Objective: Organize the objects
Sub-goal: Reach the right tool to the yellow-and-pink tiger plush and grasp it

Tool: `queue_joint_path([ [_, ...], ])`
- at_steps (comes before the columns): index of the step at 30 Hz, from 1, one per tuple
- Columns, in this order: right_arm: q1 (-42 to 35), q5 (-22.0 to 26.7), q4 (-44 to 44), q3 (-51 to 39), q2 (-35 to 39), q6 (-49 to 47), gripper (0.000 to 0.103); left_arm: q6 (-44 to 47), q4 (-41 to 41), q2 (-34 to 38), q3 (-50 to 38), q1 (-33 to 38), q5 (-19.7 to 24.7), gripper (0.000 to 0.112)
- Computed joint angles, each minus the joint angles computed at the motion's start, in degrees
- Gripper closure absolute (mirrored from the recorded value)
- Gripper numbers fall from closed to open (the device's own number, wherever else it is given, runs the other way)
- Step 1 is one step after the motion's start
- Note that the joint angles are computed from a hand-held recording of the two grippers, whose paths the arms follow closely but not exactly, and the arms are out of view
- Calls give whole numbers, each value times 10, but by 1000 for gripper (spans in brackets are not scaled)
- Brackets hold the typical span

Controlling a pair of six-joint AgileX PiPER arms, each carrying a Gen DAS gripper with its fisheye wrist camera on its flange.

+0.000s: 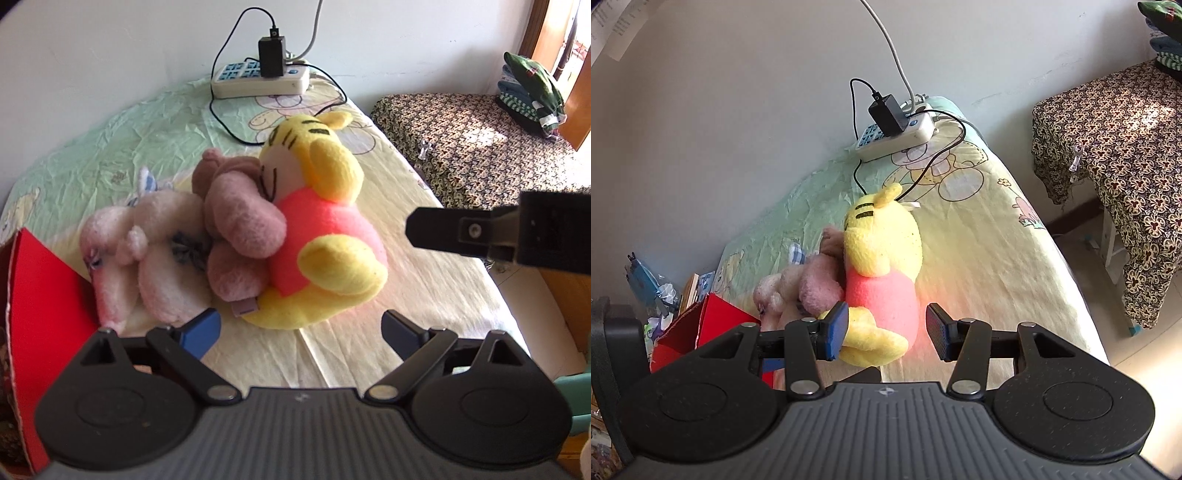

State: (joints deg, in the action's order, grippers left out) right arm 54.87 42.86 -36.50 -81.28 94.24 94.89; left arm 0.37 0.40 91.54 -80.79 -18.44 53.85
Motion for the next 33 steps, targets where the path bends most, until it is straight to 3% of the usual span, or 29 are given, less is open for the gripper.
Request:
queue_joint_path([
  [12,-53,-55,76,-34,54,-72,46,150,-194,17,28,104,-19,18],
  [21,-85,-54,134,-98,123,-150,43,173,-239,80,3,119,-14,18],
  [26,-105,-91,175,-93,140,-171,41,176,-244,103,-8,112,-21,18],
  [30,-122,-148,227,-63,132,-195,54,172,-229,104,-4,97,-41,18],
  [33,-119,-146,221,-58,124,-201,59,177,-230,102,-5,94,-40,19],
])
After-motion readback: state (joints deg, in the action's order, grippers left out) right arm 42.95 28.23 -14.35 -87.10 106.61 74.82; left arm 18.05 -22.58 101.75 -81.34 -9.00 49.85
